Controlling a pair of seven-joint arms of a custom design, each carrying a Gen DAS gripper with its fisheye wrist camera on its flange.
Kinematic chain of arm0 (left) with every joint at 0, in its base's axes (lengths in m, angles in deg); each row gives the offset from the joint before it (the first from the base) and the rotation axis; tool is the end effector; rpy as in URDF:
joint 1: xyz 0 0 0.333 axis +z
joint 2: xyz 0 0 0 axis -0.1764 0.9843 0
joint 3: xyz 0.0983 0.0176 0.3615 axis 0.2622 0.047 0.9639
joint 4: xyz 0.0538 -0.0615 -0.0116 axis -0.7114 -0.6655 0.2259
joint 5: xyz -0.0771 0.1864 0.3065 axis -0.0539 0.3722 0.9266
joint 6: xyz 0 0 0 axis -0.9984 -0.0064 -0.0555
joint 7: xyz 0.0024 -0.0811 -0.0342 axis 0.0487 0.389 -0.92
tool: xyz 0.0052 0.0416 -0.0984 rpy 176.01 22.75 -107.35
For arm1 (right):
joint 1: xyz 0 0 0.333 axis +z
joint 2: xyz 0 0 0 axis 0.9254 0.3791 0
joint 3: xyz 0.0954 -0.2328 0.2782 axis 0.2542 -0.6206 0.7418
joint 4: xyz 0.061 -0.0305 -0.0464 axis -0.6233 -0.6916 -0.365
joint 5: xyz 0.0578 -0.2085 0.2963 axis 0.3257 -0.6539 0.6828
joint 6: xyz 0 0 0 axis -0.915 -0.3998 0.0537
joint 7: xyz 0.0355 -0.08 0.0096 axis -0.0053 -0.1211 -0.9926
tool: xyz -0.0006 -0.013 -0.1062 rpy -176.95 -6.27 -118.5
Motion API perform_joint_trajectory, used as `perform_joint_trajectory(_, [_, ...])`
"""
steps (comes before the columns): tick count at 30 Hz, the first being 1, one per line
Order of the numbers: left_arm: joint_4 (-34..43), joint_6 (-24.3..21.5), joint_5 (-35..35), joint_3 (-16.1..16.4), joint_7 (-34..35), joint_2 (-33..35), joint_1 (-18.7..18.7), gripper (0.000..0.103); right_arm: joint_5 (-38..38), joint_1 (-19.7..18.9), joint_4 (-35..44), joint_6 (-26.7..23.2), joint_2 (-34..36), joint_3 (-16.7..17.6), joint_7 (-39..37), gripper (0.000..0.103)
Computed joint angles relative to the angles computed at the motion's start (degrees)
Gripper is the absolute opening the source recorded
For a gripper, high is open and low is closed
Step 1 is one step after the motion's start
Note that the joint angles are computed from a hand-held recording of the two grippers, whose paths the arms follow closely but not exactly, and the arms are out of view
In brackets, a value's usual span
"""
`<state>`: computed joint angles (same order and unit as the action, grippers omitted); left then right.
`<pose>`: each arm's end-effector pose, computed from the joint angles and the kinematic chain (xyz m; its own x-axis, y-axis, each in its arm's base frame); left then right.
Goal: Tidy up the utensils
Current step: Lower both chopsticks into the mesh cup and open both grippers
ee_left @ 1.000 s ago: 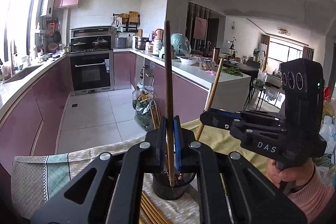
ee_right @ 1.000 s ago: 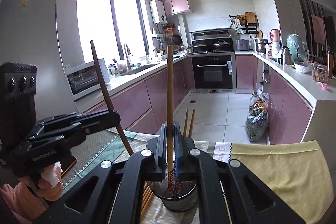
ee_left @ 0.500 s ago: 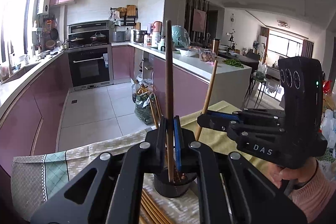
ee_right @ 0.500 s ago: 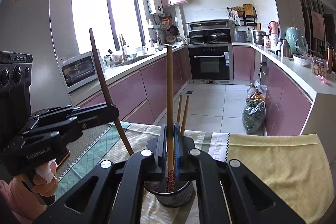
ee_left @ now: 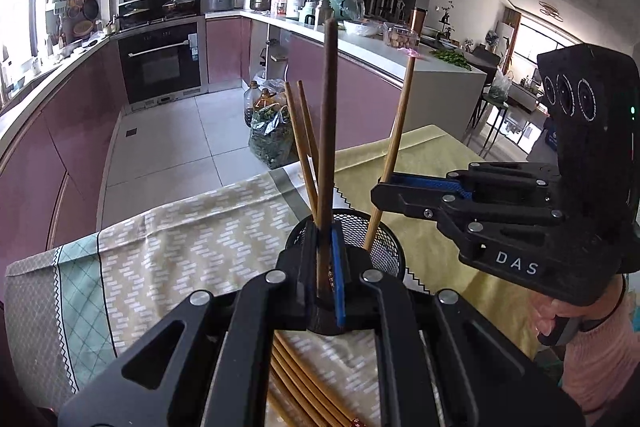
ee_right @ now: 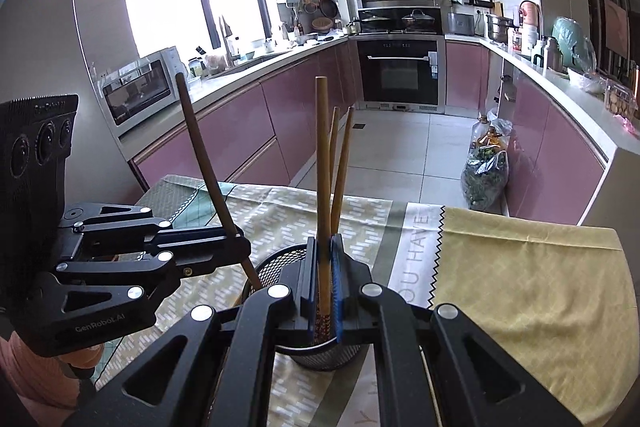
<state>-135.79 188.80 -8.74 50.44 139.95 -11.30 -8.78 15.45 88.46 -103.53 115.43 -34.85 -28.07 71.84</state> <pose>0.5961 -0.0554 0.5827 -0.6343 -0.7655 0.1077 -0.5445 0.3435 -0.7652 0.5541 0.2853 0.6105 0.2239 -0.9566 -0.1865 -0.6333 0.0027 -0.7739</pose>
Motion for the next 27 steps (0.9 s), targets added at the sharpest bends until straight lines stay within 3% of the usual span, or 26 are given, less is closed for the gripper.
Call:
perform_joint_trajectory(9, [3.72, 0.47, 3.45, -0.83, -5.91, 3.44, -0.22, 0.008, 0.55, -0.21, 2.44, -0.14, 2.42, -0.61, 1.92, 0.009])
perform_joint_trajectory(14, [2.49, 2.22, 1.73, -1.36, -4.57, 2.94, 0.29, 0.022, -0.70, 0.26, 0.94, 2.31, 2.02, -1.48, 4.53, 0.015])
perform_joint_trajectory(19, [0.02, 3.17, -3.21, -0.96, -1.05, 1.13, 1.14, 0.029, -2.19, 0.42, -1.45, 4.34, 0.60, -1.55, 6.00, 0.020])
perform_joint_trajectory(23, [-3.39, 5.20, -10.10, -0.09, 5.74, -1.76, 1.43, 0.038, -3.76, 0.74, -4.53, 7.17, -1.64, -1.31, 7.06, 0.022])
perform_joint_trajectory(27, [-7.19, 6.54, -16.10, 1.38, 13.22, -4.76, 1.09, 0.045, -10.52, 1.94, -7.48, 9.47, -4.24, -1.97, 11.45, 0.032])
